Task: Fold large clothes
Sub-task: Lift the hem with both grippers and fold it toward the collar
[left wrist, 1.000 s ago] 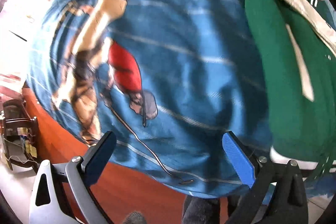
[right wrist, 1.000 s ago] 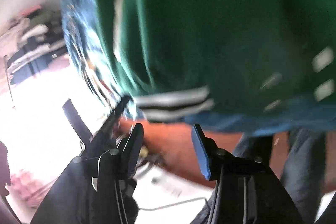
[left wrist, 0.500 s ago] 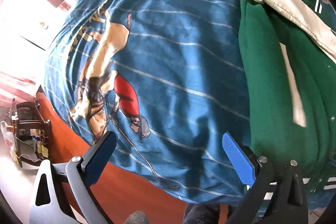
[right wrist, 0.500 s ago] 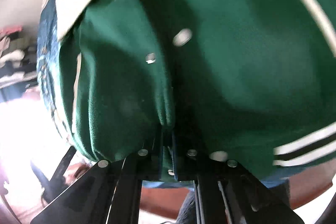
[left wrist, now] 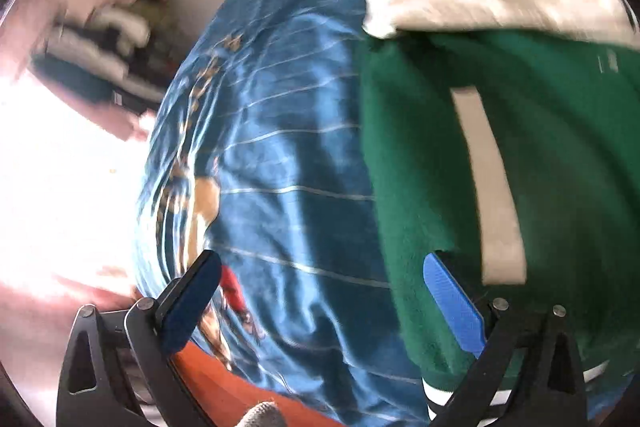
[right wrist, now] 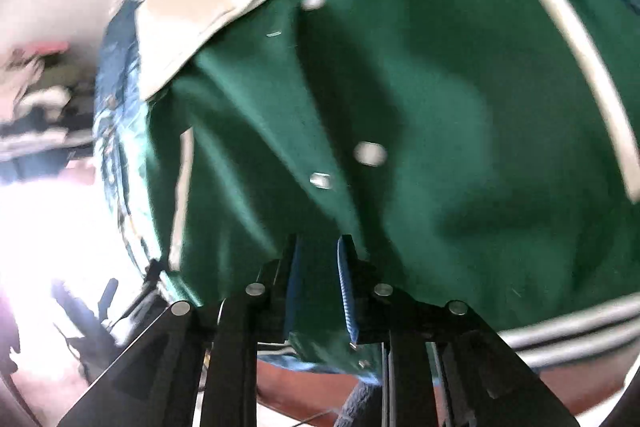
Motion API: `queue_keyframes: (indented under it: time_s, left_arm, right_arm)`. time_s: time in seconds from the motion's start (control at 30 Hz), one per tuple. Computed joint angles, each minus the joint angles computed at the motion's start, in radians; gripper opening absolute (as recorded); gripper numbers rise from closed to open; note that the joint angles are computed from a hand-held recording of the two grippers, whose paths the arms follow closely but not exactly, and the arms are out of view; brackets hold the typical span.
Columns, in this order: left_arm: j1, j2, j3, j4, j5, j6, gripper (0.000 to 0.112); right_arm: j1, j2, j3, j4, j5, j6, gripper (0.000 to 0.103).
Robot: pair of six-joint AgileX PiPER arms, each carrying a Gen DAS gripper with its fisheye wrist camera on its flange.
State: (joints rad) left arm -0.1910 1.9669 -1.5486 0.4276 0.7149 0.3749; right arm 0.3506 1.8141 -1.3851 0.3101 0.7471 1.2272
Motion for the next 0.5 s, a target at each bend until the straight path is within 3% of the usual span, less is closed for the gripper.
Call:
queue_keyframes:
  time_s: [0.07, 0.13, 0.27, 0.33, 0.4, 0.5]
  left_arm:
    - [-0.019, 0.019, 0.081, 0.137, -0.018, -0.052, 0.103]
    - [-0.008, 0.006, 0.124, 0.148, -0.054, -0.053, 0.103]
    - [0.018, 0.011, -0.020, -0.017, 0.108, 0.096, 0.103]
    - [0.026, -0.005, -0.103, -0.097, 0.197, 0.131, 0.103]
    - [0.024, -0.023, -0.170, -0.172, 0.271, 0.159, 0.103]
    - [-0.021, -0.046, -0.213, -0.219, 0.341, 0.141, 0.103]
  right_arm:
    - [-0.008, 0.035, 0.008, 0.043, 0.001, -0.090, 0.021]
    - [-0.034, 0.118, -0.008, 0.159, 0.091, -0.232, 0.019]
    - [-0.089, 0.027, 0.105, 0.312, 0.042, -0.291, 0.021]
    - [-0.088, -0.103, 0.179, 0.240, 0.025, -0.161, 0.024]
    - [-0.085, -0.280, 0.259, 0.080, 0.106, 0.039, 0.043]
    - [-0.055, -0.521, 0.349, -0.123, 0.377, 0.339, 0.046]
